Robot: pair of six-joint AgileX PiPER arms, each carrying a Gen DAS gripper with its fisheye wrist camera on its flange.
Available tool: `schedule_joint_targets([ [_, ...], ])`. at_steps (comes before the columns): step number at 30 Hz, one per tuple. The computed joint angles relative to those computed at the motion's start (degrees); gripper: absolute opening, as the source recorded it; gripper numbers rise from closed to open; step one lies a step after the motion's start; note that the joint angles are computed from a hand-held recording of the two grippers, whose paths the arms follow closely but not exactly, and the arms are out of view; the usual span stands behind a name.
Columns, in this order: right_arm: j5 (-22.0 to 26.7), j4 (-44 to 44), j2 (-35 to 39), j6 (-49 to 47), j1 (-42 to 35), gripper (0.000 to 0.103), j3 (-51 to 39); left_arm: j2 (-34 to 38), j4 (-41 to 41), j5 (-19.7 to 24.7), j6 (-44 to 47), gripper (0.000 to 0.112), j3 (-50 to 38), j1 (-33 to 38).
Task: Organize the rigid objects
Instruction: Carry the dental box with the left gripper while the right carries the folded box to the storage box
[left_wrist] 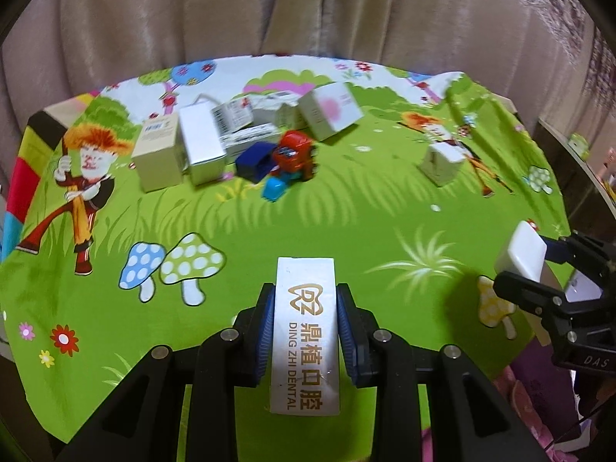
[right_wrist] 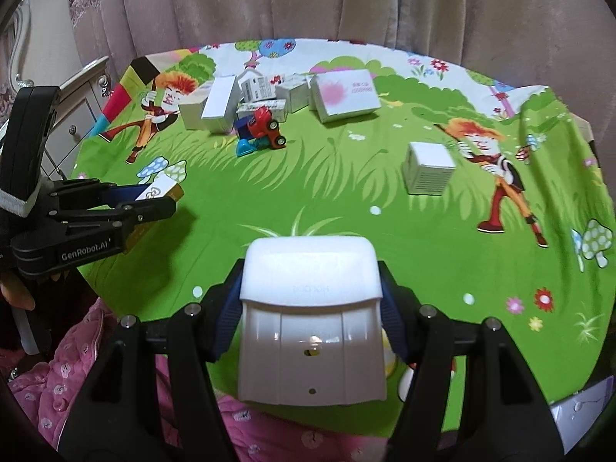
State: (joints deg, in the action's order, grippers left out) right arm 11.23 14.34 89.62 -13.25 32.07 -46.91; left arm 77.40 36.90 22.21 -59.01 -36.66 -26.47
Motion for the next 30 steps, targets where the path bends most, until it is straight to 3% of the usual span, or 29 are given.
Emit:
schedule_joint_targets([
  [10, 2.13, 5.47, -12.86, -7.01, -6.26, 0.067, 8.81, 0.1, 4.21, 7.51, -6.3, 0.032, -5.4, -14.11],
  [18, 6.62, 19.39, -21.41, -24.27, -18.42, 0.067, 15.67, 4.53, 3.31, 10.28, -4.84, 0.032, -11.97, -23.45],
  [25, 10.97, 28.25, -26.45, -38.0, -32.11, 0.067, 21.02, 12.56, -1.09, 12.49, 3.63, 0.032, -21.21, -30.15],
  [30, 16.77, 35.63, -27.41, -50.73, -46.06, 0.067, 22.87, 19.75, -7.53, 14.08, 13.6, 0.032, -30.26, -33.5],
])
